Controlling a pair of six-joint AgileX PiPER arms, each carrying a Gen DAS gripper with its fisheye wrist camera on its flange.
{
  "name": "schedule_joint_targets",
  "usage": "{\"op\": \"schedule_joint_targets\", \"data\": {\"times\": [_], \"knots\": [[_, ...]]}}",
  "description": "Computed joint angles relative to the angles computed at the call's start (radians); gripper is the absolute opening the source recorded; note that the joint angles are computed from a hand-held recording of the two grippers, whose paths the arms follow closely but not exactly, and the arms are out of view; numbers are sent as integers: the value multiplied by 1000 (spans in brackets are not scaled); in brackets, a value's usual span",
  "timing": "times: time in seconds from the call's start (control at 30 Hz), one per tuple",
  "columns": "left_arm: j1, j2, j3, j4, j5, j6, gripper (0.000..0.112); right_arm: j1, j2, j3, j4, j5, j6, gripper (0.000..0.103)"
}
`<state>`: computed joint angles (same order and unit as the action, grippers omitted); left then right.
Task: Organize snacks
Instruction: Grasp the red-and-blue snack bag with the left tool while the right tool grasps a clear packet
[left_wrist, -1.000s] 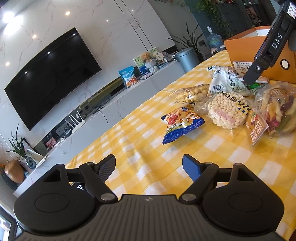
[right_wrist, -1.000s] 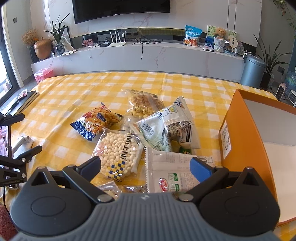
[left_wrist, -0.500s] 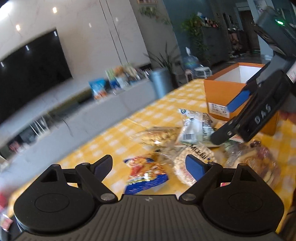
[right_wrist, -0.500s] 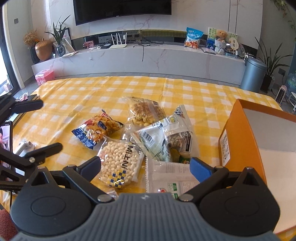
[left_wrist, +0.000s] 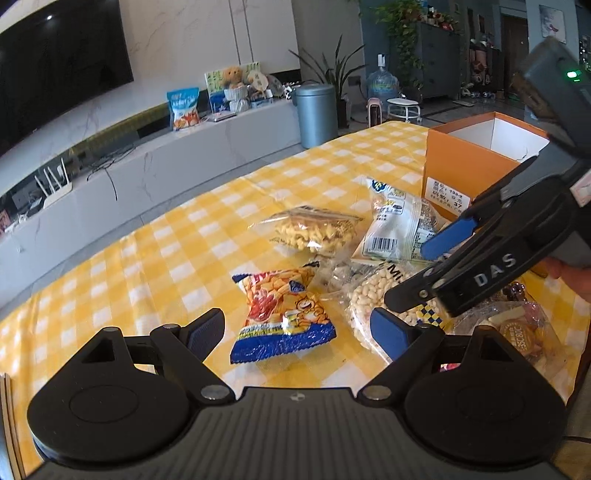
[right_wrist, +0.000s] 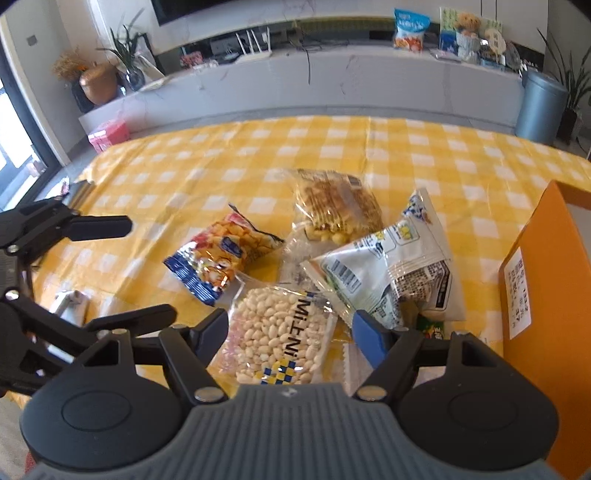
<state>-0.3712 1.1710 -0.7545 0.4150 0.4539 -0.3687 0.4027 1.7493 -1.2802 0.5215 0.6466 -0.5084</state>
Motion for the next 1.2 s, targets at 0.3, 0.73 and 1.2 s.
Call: {"op": "schedule_joint_targets", "data": {"times": [0.3,0.73,1.2], "knots": [[-3,13,-9,33,36,-41,103,26,141,-149,-61,135,149,75],[31,112,-88,9,40,-87,103,-52,68,-88,76,145,28,31],[32,320,-233,33,114,36,103,-57,-38,-16,54,96,-98,24]]}}
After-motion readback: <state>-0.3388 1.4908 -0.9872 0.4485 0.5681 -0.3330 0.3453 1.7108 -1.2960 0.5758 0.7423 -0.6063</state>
